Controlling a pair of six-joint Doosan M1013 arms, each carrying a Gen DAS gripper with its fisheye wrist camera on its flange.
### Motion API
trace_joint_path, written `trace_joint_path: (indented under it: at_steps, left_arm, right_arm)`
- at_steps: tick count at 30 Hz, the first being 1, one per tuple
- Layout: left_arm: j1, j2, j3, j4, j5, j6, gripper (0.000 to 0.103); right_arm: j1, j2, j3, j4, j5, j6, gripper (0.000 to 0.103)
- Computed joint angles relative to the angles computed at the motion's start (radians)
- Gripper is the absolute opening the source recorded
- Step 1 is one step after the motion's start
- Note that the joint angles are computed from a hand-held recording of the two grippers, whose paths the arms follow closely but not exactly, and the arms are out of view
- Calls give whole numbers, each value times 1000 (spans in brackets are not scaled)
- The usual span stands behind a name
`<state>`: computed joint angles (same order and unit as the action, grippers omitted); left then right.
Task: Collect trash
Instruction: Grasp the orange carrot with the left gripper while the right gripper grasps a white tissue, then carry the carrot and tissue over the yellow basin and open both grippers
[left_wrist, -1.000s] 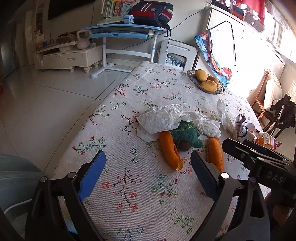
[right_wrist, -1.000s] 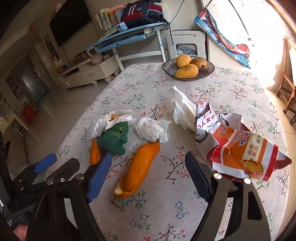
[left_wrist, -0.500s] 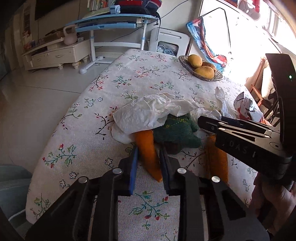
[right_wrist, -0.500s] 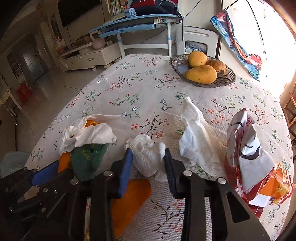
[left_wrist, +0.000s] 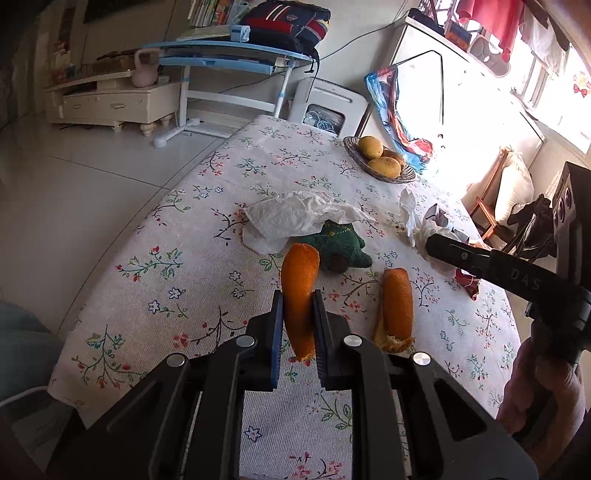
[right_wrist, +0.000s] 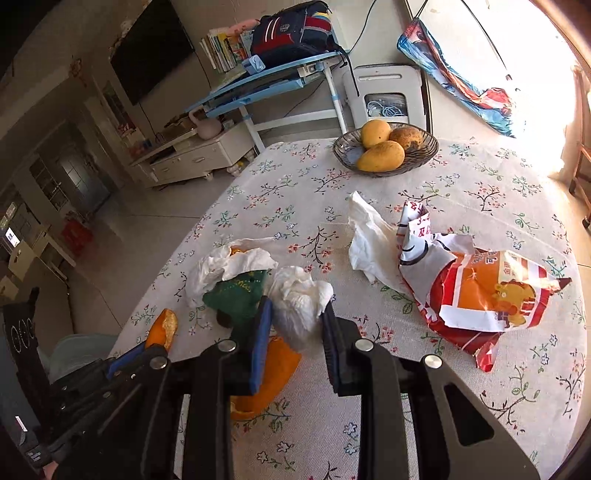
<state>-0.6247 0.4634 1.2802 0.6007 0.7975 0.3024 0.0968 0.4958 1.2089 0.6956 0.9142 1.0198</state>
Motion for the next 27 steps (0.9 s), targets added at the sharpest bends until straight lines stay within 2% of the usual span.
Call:
trace_joint_path:
  at_steps: [6,13,19,27]
  left_arm:
    - [-34,-36,56,55,-35,-53,15]
    - [-78,-71,115,99,-46,-85,15]
    - [-117,-102,156,129,-49,-91,15]
    - [-164,-111,170,101,-50,-7,15]
  right_arm:
    - [-29,-75,111,70,-13,-22,27]
    - [-29,-174,249,70,-9,-88,27]
    - [-26,-248,347,-2,23,-129,27]
    - [-17,-287,413,-157,124,-123,29]
